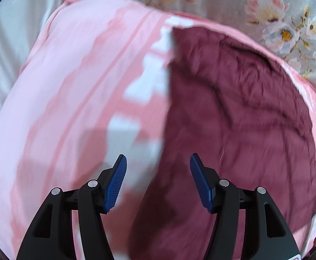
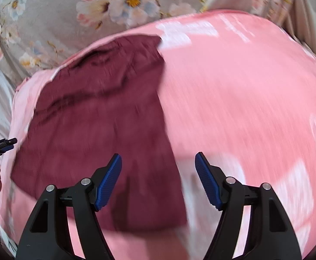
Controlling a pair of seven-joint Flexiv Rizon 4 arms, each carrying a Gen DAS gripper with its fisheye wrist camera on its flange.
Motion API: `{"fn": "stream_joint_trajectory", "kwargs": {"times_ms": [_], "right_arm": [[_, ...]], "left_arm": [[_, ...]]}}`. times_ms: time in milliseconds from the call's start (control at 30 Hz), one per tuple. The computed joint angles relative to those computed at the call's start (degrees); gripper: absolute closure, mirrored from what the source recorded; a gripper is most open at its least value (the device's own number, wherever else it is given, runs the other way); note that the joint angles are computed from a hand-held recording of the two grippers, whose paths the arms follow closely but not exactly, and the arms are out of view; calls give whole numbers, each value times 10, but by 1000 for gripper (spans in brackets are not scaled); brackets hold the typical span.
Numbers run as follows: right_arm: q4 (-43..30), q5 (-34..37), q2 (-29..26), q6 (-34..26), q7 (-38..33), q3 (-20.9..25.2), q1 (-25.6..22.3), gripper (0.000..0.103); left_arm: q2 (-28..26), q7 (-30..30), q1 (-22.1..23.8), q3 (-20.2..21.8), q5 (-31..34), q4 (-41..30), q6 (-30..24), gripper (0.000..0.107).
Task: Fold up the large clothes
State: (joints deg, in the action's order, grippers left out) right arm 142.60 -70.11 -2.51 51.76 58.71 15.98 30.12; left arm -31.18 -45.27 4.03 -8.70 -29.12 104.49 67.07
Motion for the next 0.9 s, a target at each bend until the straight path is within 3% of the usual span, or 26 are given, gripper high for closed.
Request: {"fn": "stream_joint_trajectory", "kwargs": {"times_ms": [167, 267, 333, 367, 400, 433, 467, 500, 600, 700, 900], "right_arm": [[10, -93, -31, 9, 155, -3, 15, 35], [-3, -99, -47, -23, 177, -4, 26, 33], [-7, -105, -49, -31, 191, -5, 28, 34], [-8, -135, -51, -26, 220, -13, 25, 42], [-8, -162, -52, -14, 240, -19, 18, 57], [-9, -191, -55, 1, 265, -25, 10, 67], [-11, -211, -57, 11, 283, -27, 3, 87], [-13, -219, -54, 4, 297, -23, 3, 95], [-17, -158, -34, -57, 254, 8, 29, 99], [-21, -97, -1, -139, 229, 48, 75, 100], [-77, 20, 29, -366, 175, 140, 202, 100]], "left_arm": [[17, 27, 39, -22, -61, 61, -3, 48], [22, 49, 41, -41, -107, 87, 39, 49], [29, 61, 38, -51, -124, 102, 56, 62], [33, 70, 43, -57, -132, 104, 41, 82], [35, 69, 40, -53, -133, 103, 31, 95], [41, 74, 35, -52, -139, 108, 34, 99], [45, 81, 32, -52, -144, 111, 37, 103], [55, 93, 31, -55, -155, 121, 46, 104], [93, 157, 45, -74, -224, 150, 39, 105], [154, 221, 61, -68, -292, 183, -16, 105], [292, 301, 80, 16, -361, 253, -167, 105]]}}
